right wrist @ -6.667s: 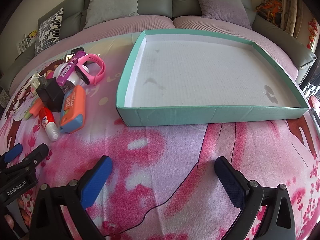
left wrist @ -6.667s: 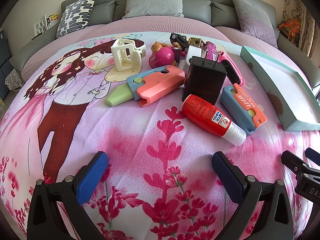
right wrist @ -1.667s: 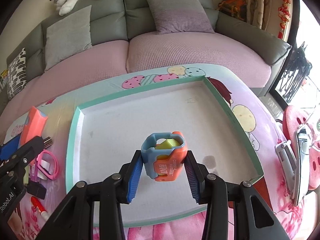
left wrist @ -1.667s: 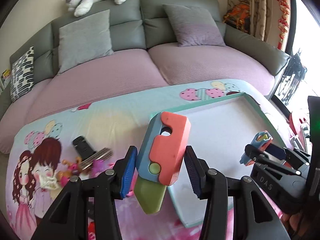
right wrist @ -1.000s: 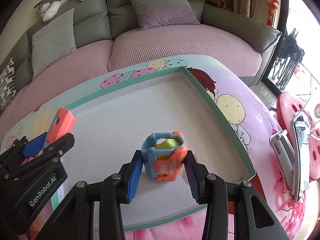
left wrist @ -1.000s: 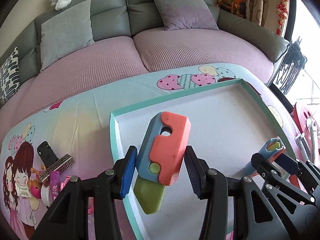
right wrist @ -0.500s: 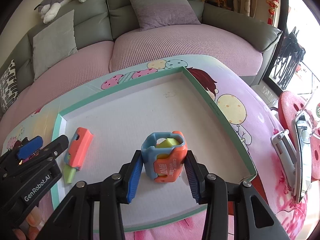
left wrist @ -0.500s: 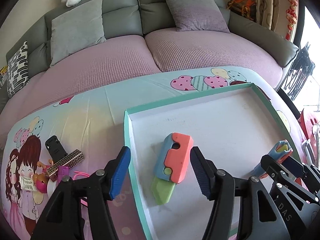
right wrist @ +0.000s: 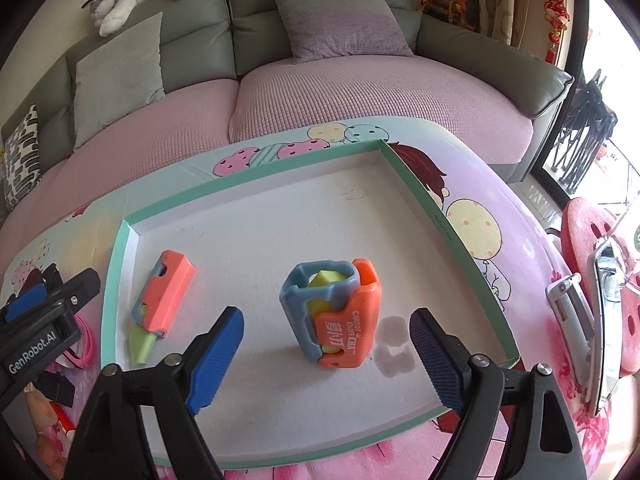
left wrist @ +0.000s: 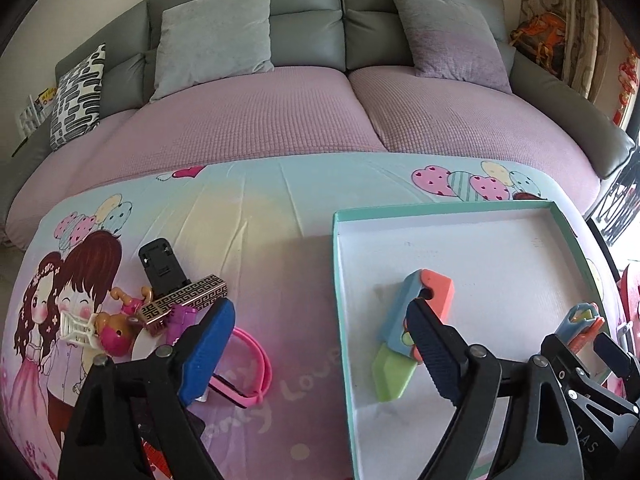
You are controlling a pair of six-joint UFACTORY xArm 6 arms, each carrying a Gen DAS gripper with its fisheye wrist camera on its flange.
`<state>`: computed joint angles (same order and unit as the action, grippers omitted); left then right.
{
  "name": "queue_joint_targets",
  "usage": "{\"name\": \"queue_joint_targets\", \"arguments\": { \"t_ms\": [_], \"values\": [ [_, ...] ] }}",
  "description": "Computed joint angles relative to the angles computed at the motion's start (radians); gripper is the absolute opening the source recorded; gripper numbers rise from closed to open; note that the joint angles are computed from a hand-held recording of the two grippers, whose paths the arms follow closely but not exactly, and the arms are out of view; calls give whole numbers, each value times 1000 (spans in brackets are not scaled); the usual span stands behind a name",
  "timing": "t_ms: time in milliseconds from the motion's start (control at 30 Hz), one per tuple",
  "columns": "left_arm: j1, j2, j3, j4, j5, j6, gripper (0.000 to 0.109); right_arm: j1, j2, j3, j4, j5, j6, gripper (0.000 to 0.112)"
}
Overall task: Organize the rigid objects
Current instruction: 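Withdraw both tools from the tray back toward the object pile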
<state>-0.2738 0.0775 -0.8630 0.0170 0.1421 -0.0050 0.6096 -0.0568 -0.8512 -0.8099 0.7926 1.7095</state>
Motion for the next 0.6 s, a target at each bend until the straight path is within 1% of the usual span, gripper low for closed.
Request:
{"name": "queue_joint_targets", "arguments": {
  "t_ms": [33, 100, 133, 167, 233, 367, 500, 600],
  "values": [
    [5, 0, 1, 2, -1, -8, 88, 0, 4, -3, 2, 1, -5, 92],
    [17, -1, 7, 34, -14, -48, 89, 2, 10, -9, -1, 4, -7, 103],
    [22, -3, 11, 49, -23, -67, 90, 3, 12, -11, -7, 6, -5, 103],
    [27, -4, 14, 55, -33, -78, 96, 5, 14, -13, -10, 8, -4, 103],
    [31, -6, 21, 33, -47, -70, 100, 6, 19, -18, -11, 11, -7, 103],
    [31, -6, 32, -46, -70, -19, 100, 9, 32, -27, -3, 18, -17, 103],
    [48, -7, 40, 42, -88, -100, 100, 10, 39, -34, -1, 22, -20, 103],
    [54, -10, 45, 34, -96, -97, 100, 12, 48, -43, 9, 27, -33, 103]
  ]
}}
